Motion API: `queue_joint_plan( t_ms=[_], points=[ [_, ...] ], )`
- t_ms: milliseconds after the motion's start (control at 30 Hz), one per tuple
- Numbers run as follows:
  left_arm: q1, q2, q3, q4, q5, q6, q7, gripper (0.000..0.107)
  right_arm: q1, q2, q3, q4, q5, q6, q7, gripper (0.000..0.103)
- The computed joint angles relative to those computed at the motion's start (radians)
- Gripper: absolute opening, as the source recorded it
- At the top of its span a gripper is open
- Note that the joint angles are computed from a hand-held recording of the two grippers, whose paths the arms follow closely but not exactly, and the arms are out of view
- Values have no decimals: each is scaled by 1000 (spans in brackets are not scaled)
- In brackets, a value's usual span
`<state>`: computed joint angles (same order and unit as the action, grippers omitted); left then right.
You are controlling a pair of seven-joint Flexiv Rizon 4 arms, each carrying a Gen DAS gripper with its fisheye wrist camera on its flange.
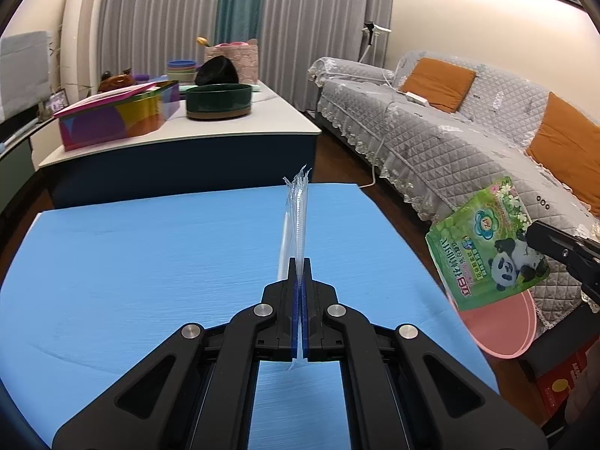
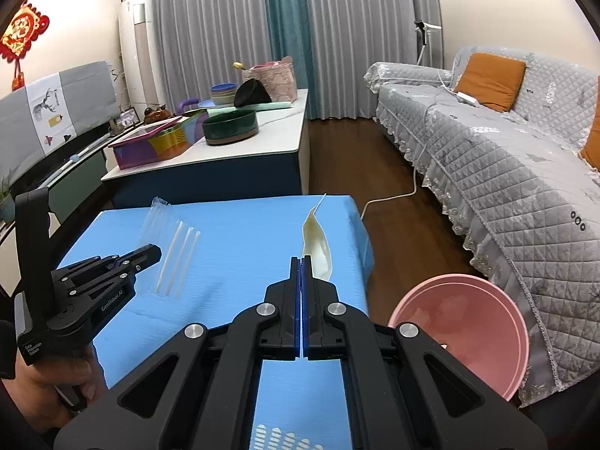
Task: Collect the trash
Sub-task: 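Carry the straws and green panda bag over the pink bin with both grippers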
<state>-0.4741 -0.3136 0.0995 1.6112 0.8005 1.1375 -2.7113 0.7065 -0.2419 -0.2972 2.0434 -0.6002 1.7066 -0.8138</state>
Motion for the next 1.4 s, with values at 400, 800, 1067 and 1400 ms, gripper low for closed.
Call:
queue_joint_plan(
  t_ms=[400, 800, 1067, 1400],
  points=[
    [-35, -94, -6, -89, -69, 90, 95, 1, 110, 55, -218, 82, -80, 18, 94, 0],
    [-94, -222, -7, -211, -284, 165, 308, 1, 368, 112, -624, 189, -115, 46, 148, 0],
    [-154, -337, 3, -334, -426, 149, 421, 1, 388, 118, -675, 216, -12, 33, 77, 0],
    [-187, -453, -1, -466, -539, 85, 539, 1, 15, 83, -303, 170, 65, -1, 38, 0]
  ],
)
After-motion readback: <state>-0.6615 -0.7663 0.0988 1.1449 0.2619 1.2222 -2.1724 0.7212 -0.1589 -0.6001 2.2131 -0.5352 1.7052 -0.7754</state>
